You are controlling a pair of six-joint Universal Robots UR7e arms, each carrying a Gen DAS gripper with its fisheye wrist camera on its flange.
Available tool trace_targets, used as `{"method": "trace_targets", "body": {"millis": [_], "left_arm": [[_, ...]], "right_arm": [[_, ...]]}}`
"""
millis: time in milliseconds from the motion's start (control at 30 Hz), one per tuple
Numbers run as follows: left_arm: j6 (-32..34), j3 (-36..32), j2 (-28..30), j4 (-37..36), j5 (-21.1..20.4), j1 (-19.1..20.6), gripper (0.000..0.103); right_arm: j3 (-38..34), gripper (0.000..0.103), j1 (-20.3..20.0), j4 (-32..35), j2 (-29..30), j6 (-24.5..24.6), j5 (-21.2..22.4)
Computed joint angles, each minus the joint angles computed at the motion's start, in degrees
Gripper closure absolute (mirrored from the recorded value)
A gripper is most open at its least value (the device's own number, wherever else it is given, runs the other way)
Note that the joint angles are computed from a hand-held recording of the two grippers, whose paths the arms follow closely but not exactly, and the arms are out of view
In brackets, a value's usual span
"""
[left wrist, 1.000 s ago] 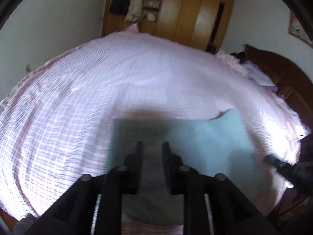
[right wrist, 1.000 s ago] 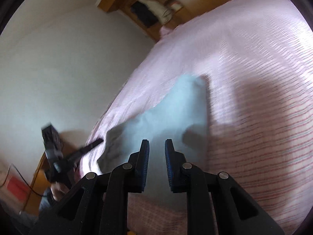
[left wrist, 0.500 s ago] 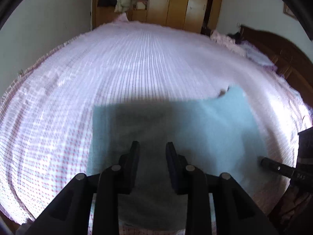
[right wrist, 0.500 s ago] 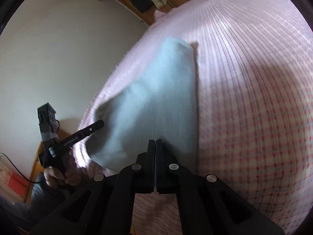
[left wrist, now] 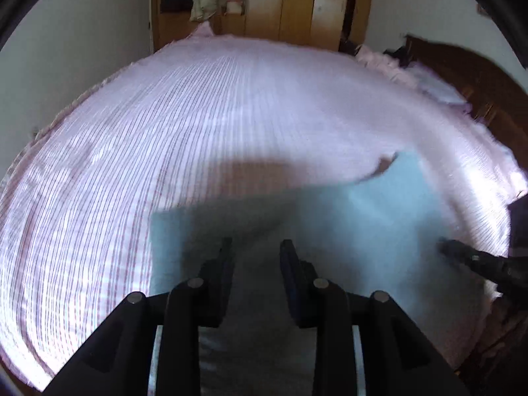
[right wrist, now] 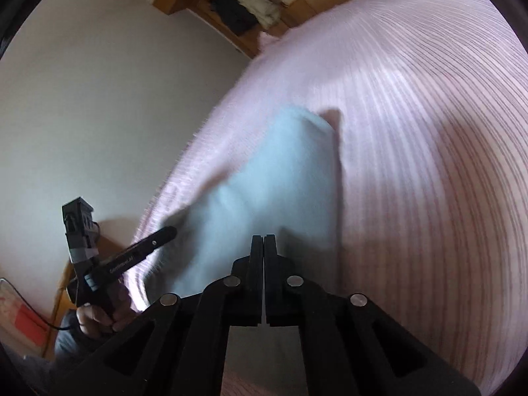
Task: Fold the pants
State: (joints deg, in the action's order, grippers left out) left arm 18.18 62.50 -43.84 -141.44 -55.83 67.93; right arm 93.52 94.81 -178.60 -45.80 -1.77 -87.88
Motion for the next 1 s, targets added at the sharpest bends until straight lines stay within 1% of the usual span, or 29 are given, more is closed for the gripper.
{"method": "trace_targets", "body": {"millis": [67,100,133,167,200,233,300,333,367,433,467,500,567,600,633,667,700,767,800,867,933,1000], "left_arm": [[-0.36,-2.40,1.53,0.47,0.02,0.16,0.069],[-0.50,-3.05,2.02,0.84,0.39,0.35,0.069],[-1.17,-4.35,3.02,2.05,0.70,0.79,0.069],[-2.10,-5.49,3.83,3.71,0.39,1.42,0.069],[-2.36,-5.81,4.12,4.18,-0.52,1.93,0.069],[-1.78,-5.06,3.85,2.96,-1.24,2.15,0.069],[-0.82,-4.62,3.58,2.44,-1.12,1.97,0.070],[-1.06,-4.92,3.50,3.58,-0.32,1.59,0.070],[-1.41,-4.81,3.25,3.99,0.05,1.30,0.069],[-1.77,-5.57,3.22,3.90,-1.12,1.02,0.065],[-1.91,-6.16,3.42,3.71,-1.64,1.05,0.064],[-2.18,-6.65,3.67,3.45,-1.75,0.98,0.063],[-2.70,-7.80,4.50,3.48,-1.84,1.38,0.063],[-3.33,-8.72,5.01,4.44,-2.06,1.76,0.063],[-3.37,-9.28,5.48,4.75,-2.95,2.30,0.063],[-2.50,-9.19,5.77,4.02,-3.56,2.69,0.063],[-1.94,-8.93,5.77,3.64,-3.42,2.72,0.063],[-0.86,-8.33,5.59,3.05,-2.28,2.26,0.063],[-1.30,-8.57,5.58,3.66,-1.69,1.91,0.063],[-2.73,-8.39,4.85,3.87,-2.36,1.64,0.063],[-2.65,-8.24,4.75,1.48,-3.37,1.71,0.060],[-2.89,-9.29,5.65,1.64,-3.15,2.25,0.060]], "right_arm": [[-3.47,0.103,-0.40,3.68,1.21,0.43,0.75],[-4.72,0.103,-0.64,5.18,1.70,0.29,-0.76],[-6.66,0.103,-0.35,5.90,3.04,0.60,-4.16],[-6.58,0.103,-1.07,4.89,3.26,1.74,-5.16],[-5.88,0.103,-1.73,3.47,3.21,3.41,-3.76],[-5.01,0.103,-2.38,1.91,2.96,5.18,-2.52],[-4.69,0.103,-1.69,0.93,2.77,5.01,-4.67],[-4.87,0.103,-1.25,1.06,2.69,5.02,-4.99],[-5.11,0.103,-1.23,1.35,2.57,5.12,-4.14],[-6.68,0.103,-1.88,2.41,3.14,4.94,2.01],[-7.94,0.103,-2.08,3.07,3.67,4.52,4.28],[-8.90,0.103,-2.02,3.98,4.02,4.08,4.54],[-12.27,0.103,-2.04,7.74,5.68,3.88,3.49],[-11.63,0.103,-2.36,7.32,5.52,4.06,2.46],[-11.75,0.103,-2.35,6.59,5.92,4.72,-0.65],[-11.81,0.103,-2.53,6.49,6.17,5.39,-1.36],[-11.42,0.103,-2.77,5.84,6.19,5.66,-0.81],[-10.79,0.103,-2.27,4.74,5.87,4.82,-1.90],[-8.97,0.103,-2.43,4.19,4.44,4.79,-2.13],[-9.18,0.103,-2.23,3.45,4.52,5.07,-0.73],[-10.14,0.103,-2.41,4.07,4.75,4.18,0.73],[-12.48,0.103,-2.26,5.60,6.03,4.35,-0.70]]}}
